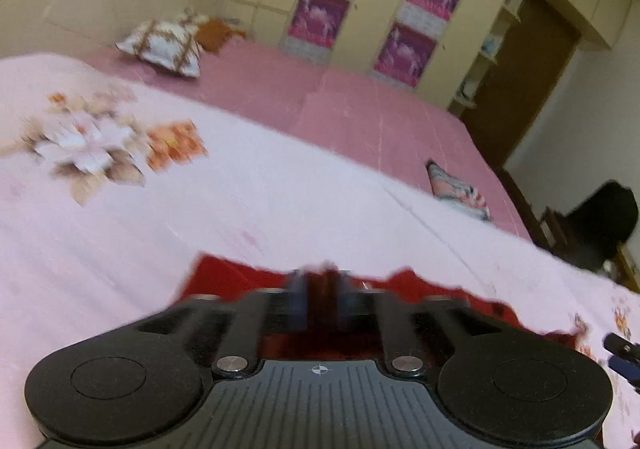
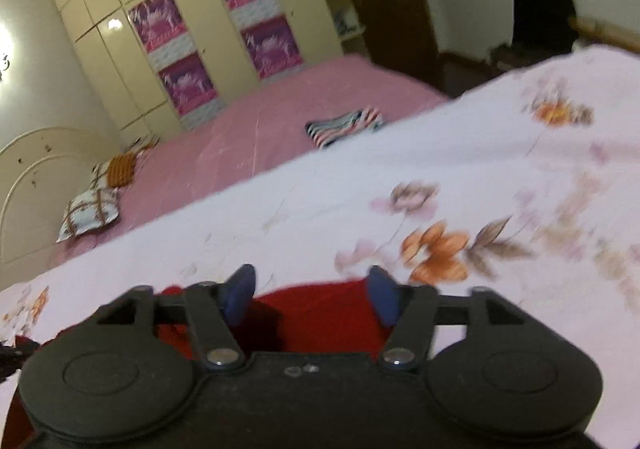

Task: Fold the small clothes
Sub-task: 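Lift the hem with both tools and fold it onto the collar, then release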

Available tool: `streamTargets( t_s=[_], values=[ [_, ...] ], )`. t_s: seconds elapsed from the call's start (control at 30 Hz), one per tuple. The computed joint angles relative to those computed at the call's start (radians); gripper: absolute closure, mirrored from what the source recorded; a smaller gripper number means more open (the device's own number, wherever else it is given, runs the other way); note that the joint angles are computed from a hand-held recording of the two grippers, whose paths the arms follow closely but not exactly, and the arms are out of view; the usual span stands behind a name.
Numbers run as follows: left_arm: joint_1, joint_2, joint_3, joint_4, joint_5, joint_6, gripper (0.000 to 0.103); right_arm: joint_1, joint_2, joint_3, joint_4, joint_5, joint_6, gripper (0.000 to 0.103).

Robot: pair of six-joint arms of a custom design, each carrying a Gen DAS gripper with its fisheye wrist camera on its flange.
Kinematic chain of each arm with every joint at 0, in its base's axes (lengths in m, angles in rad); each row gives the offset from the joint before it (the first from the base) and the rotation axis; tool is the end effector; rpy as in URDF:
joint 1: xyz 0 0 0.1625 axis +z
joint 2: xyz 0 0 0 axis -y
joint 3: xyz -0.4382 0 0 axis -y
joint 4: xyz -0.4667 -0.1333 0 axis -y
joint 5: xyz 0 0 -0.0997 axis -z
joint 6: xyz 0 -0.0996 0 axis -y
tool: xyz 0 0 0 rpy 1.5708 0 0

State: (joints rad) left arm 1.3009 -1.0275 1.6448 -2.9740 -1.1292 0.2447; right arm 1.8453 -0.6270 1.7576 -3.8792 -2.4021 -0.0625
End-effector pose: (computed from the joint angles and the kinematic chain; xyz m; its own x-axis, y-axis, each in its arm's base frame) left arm -0.0281 -0.7613 0.2744 -0.8779 0.1162 -0.4644 0.4135 0.6731 -0.6132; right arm 0.2347 -0.6132 0.0638 -0.8256 0.4503 0.3401 -0.1557 0.3975 -0.9043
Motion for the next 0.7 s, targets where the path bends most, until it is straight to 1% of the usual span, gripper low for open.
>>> streamTargets(
  t_s=[0.03, 0.07, 0.1, 0.13, 0.2, 0.23, 0.3, 0.37, 0.43, 0.47, 0.5, 0.53, 0.57, 0.6, 0.63, 0.67, 0.7],
  values=[
    [0.003, 0.005, -0.003, -0.041, 0.007, 0.009, 0.015, 0.011, 0.007, -0.007, -0.025, -0.011, -0.034, 0.042],
    [0.000, 0.000, 0.015, -0.112, 0.015, 0.038, 0.011, 0.019, 0.014, -0.016, -0.048, -0.017, -0.066, 0.045],
    [-0.001, -0.004, 0.024, -0.141, 0.007, 0.071, 0.011, 0.025, 0.016, -0.018, -0.055, -0.004, -0.088, 0.046],
    [-0.001, -0.012, 0.029, -0.129, 0.000, 0.092, 0.011, 0.027, 0.013, -0.016, -0.034, 0.019, -0.100, 0.047],
    [-0.003, -0.027, 0.051, -0.099, -0.025, 0.130, 0.011, 0.033, 0.019, -0.031, 0.062, 0.049, -0.126, 0.049],
    [-0.005, -0.030, 0.062, -0.090, -0.035, 0.155, 0.011, 0.034, 0.024, -0.041, 0.114, 0.061, -0.125, 0.051],
    [-0.011, -0.026, 0.080, -0.062, -0.039, 0.191, 0.011, 0.029, 0.039, -0.068, 0.213, 0.082, -0.097, 0.054],
    [-0.013, -0.006, 0.077, -0.048, -0.010, 0.205, 0.011, 0.022, 0.061, -0.098, 0.257, 0.077, -0.089, 0.055],
    [-0.009, 0.030, 0.058, -0.075, 0.055, 0.204, 0.011, 0.014, 0.086, -0.131, 0.286, 0.036, -0.110, 0.056],
    [-0.004, 0.047, 0.040, -0.067, 0.098, 0.192, 0.011, 0.013, 0.102, -0.150, 0.285, -0.014, -0.143, 0.056],
    [0.006, 0.060, 0.030, -0.080, 0.126, 0.198, 0.011, 0.008, 0.120, -0.163, 0.261, -0.057, -0.200, 0.057],
    [0.017, 0.061, 0.040, -0.132, 0.112, 0.245, 0.011, 0.003, 0.129, -0.163, 0.224, -0.071, -0.249, 0.057],
    [0.021, 0.055, 0.051, -0.154, 0.108, 0.270, 0.011, -0.004, 0.132, -0.152, 0.177, -0.070, -0.294, 0.057],
    [0.023, 0.050, 0.061, -0.170, 0.104, 0.288, 0.011, -0.006, 0.138, -0.149, 0.143, -0.077, -0.316, 0.057],
    [0.023, 0.046, 0.068, -0.188, 0.112, 0.295, 0.011, -0.007, 0.142, -0.148, 0.118, -0.090, -0.327, 0.054],
    [0.022, 0.047, 0.069, -0.205, 0.134, 0.279, 0.011, -0.010, 0.142, -0.142, 0.101, -0.100, -0.321, 0.049],
    [0.028, 0.047, 0.059, -0.195, 0.157, 0.221, 0.011, -0.017, 0.131, -0.126, 0.094, -0.083, -0.289, 0.049]
  ],
)
